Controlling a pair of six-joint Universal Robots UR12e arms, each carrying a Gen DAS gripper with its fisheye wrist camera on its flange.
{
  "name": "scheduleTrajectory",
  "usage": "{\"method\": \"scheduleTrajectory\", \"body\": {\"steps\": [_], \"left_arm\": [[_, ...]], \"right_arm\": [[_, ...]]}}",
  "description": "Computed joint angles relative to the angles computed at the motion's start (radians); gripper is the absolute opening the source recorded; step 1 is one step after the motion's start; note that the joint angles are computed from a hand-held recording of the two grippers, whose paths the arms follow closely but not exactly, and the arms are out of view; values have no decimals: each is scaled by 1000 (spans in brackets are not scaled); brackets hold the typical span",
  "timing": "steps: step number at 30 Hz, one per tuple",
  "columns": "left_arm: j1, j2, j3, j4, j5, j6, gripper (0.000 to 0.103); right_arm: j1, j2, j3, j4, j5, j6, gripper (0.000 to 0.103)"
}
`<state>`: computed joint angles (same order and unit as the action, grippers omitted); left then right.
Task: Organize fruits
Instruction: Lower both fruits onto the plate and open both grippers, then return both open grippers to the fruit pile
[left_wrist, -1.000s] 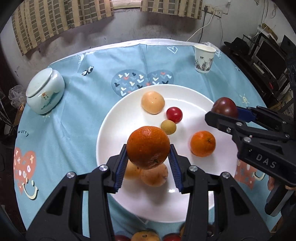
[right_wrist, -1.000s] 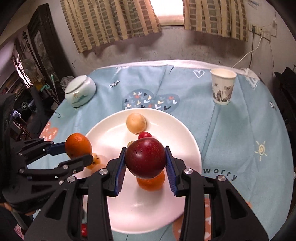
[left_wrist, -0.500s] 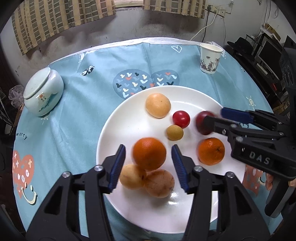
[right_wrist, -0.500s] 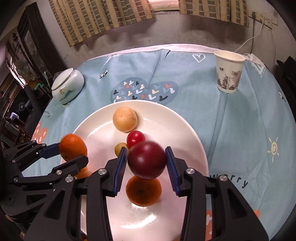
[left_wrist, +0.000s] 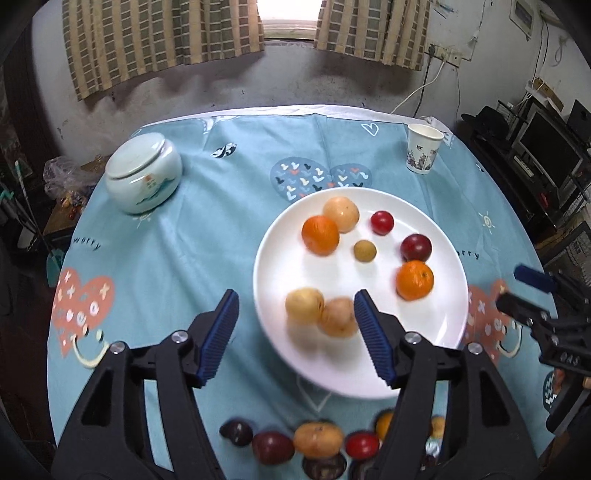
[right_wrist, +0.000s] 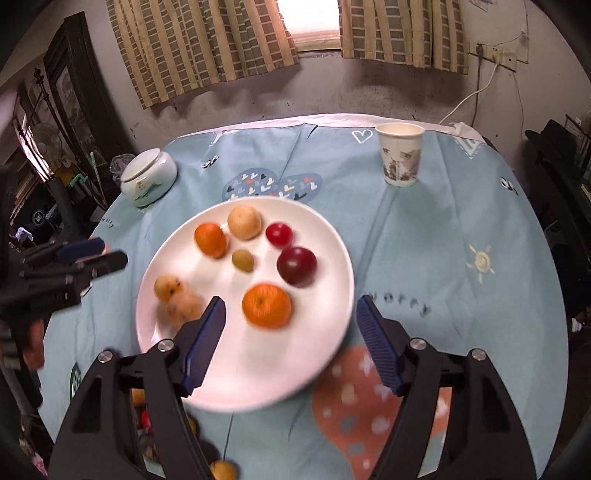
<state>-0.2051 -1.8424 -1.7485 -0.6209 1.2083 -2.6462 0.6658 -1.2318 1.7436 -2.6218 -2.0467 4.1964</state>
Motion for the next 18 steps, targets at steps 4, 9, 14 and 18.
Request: {"method": "scheduleTrajectory", "body": {"steps": [4,9,14,18], "left_arm": [[35,58,-70,-6,-20,45,72],[70,121,-148,-69,-20,119,74],[88,165,-200,-119,-6,174,74],[88,199,-238,-146,-7,222,74]], "right_arm": [[75,2,9,-6,18,13,74],[153,50,-29,37,98,-18,77],[186,104,-91,129,126,-53,77],[192,131,-119,172,116,-82,69]]}}
